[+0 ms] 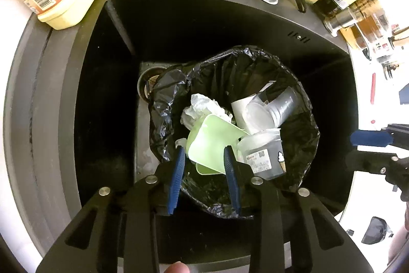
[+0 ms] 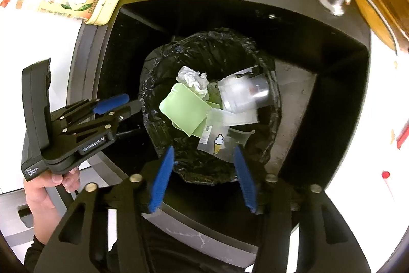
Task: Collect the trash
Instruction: 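Move back to the table and grasp a red straw with the right gripper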
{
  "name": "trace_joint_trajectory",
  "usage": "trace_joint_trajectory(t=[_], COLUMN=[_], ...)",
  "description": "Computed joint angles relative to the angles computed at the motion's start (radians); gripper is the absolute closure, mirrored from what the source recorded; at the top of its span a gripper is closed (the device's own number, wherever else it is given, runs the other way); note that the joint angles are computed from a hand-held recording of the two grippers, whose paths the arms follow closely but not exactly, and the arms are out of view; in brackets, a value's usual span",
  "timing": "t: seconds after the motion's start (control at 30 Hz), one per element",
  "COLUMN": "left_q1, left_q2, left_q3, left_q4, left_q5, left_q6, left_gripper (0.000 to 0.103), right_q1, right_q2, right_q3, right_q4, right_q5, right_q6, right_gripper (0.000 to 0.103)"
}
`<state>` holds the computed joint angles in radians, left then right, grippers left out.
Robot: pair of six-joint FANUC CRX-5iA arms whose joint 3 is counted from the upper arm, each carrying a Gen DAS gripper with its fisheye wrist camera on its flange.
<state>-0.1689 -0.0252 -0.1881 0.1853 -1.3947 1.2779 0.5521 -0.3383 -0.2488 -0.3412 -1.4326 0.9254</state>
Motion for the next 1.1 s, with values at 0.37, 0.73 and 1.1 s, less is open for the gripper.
trace_joint_trajectory(t=[0.37, 0.73, 1.1], left_q1=[-0.093, -0.251, -0.389], left_q2=[-0.043, -0.06, -0.055], left_q3=[-0.02, 0.004, 0.037], left_q4=[0.013, 0.008, -0.007], left_q5=[0.022, 0.028, 0.027], left_q6=[0.042, 0.141, 0.258], left_gripper=[0.073, 0.073, 0.073], right_q1=[0.055, -0.089, -0.41], right_q2=[-0.131, -0.264, -0.262], right_q3=[-0.078, -0.14, -0.187], right_q4=[0.134, 0.158, 0.21], right_q5=[-0.068, -0.176, -0.292], right_q6=[-0.028, 0.12, 0.601], right_gripper=[0.051, 0.051, 0.051])
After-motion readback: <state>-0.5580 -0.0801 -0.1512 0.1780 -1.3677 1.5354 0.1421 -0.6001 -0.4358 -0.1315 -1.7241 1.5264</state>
